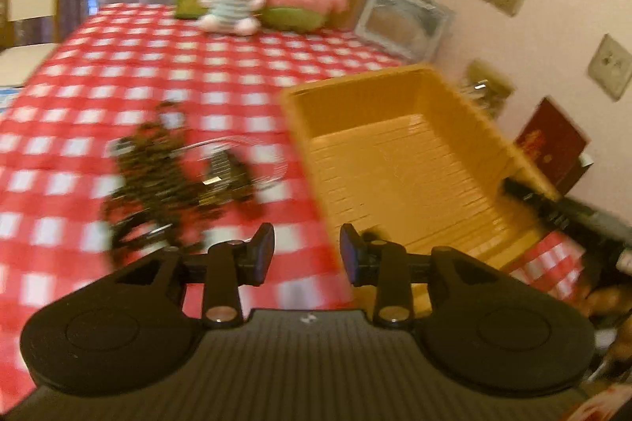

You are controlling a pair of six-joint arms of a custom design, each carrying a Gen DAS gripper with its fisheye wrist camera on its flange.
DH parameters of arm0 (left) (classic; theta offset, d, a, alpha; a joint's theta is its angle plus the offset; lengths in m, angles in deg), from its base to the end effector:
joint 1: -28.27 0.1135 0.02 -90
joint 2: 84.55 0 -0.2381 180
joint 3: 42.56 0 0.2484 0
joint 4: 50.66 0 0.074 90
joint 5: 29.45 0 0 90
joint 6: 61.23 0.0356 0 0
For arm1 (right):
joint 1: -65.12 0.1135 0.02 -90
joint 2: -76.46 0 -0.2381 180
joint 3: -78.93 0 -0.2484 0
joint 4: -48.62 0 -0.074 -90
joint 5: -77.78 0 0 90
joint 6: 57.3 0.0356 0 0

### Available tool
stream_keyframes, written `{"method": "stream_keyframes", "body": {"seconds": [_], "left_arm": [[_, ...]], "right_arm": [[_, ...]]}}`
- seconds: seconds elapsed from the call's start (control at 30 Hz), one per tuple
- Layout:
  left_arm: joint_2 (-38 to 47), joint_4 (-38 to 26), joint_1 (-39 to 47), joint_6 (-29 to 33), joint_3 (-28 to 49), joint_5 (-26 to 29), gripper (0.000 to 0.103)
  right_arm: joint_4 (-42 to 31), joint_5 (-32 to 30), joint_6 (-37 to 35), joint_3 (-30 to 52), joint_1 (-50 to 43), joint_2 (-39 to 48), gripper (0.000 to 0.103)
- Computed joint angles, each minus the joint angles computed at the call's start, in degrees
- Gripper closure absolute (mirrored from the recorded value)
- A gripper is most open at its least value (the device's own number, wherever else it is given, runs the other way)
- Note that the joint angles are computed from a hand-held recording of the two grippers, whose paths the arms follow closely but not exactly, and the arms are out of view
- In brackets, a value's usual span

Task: Organize jewelry
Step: 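Carry the black clip into the orange tray and open the left tool, then grasp the black bangle from the jewelry pile with the left tool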

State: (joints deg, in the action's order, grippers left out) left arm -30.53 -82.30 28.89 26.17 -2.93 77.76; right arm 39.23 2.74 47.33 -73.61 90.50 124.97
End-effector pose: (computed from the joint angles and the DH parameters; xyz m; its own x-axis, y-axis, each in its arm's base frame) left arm 0.1958 -0.0084 0.1667 -0.7278 -0.0512 -0.6839 0.1622 0.9561 -0.2442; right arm 0.1734 0.0721 0.1477 -0.4967 0.0344 -0.8672 -0.0905 0.9917 0.0912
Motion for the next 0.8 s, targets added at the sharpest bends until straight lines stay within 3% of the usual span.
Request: {"method": "stream_keyframes", "body": {"seconds": [0.13,0.37,0.8], "left_arm": [[-1.1,-3.7,8.8,6.0,-1.2,0.2,0.070],[7.4,-1.2,16.7,14.3,1.0,2.2,0.070],[21.4,5.3,13.2,11.7,6.8,2.2,0.072]], "right_arm": [[-1.2,1.2,1.0,0.2,1.0,-0.4,0.098],[-1.8,4.1,4.0,0.4,2.6,0.3,0.098],[-2.4,6.2,4.5,0.9,3.8,1.0,0.098]]}}
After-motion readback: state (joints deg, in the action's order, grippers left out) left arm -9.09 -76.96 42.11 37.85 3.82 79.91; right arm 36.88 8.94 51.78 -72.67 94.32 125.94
